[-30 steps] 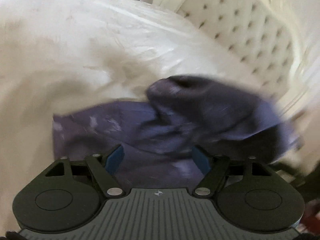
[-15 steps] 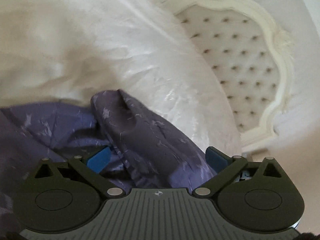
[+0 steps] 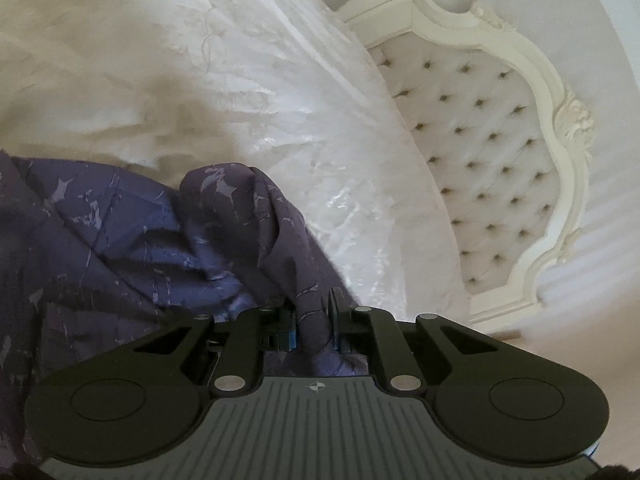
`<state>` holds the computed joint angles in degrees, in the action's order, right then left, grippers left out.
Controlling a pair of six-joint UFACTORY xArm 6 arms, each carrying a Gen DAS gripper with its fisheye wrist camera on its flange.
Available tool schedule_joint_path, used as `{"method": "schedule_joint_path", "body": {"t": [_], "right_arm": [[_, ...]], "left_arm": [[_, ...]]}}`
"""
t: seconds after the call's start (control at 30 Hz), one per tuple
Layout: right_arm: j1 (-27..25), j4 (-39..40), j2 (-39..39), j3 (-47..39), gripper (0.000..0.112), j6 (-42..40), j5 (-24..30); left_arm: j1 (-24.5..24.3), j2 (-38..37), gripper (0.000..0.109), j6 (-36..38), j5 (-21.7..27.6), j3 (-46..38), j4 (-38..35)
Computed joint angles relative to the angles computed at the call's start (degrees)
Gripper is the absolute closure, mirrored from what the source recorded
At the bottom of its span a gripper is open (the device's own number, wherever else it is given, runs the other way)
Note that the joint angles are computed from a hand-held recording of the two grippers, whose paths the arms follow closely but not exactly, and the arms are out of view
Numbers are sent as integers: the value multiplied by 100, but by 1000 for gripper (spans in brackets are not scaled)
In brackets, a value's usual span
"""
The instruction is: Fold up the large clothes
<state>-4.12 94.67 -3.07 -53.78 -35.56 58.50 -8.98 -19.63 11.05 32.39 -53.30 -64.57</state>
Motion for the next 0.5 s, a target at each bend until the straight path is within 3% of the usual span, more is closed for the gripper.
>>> {"method": "schedule_joint_path", "body": {"t": [0.07, 0.17, 0.23, 0.33, 0.4, 0.47, 0.5], "right_arm": [[160, 93, 43, -267, 26, -253, -639], [468, 312, -293, -401, 26, -1563, -1820], [546, 438, -498, -300, 26, -2124, -2120], [602, -627, -544, -150, 25, -1399, -2294], [632, -1337, -560, 37, 25, -913, -2374], [622, -1444, -688, 325, 25, -865, -2407], [611, -1336, -783, 472, 26, -992, -2401]], "left_arm": [[-2, -88, 95, 90, -22, 97, -162], [-86, -322, 95, 431, -102, 373, -281], [-239, -519, 95, 734, -274, 659, -97], [-466, -657, 93, 888, -502, 1082, 500], [-598, -658, 92, 532, -636, 1315, 1335], [-624, -584, 90, 282, -582, 1445, 2011], [-623, -583, 90, 439, -595, 1507, 1990]]}}
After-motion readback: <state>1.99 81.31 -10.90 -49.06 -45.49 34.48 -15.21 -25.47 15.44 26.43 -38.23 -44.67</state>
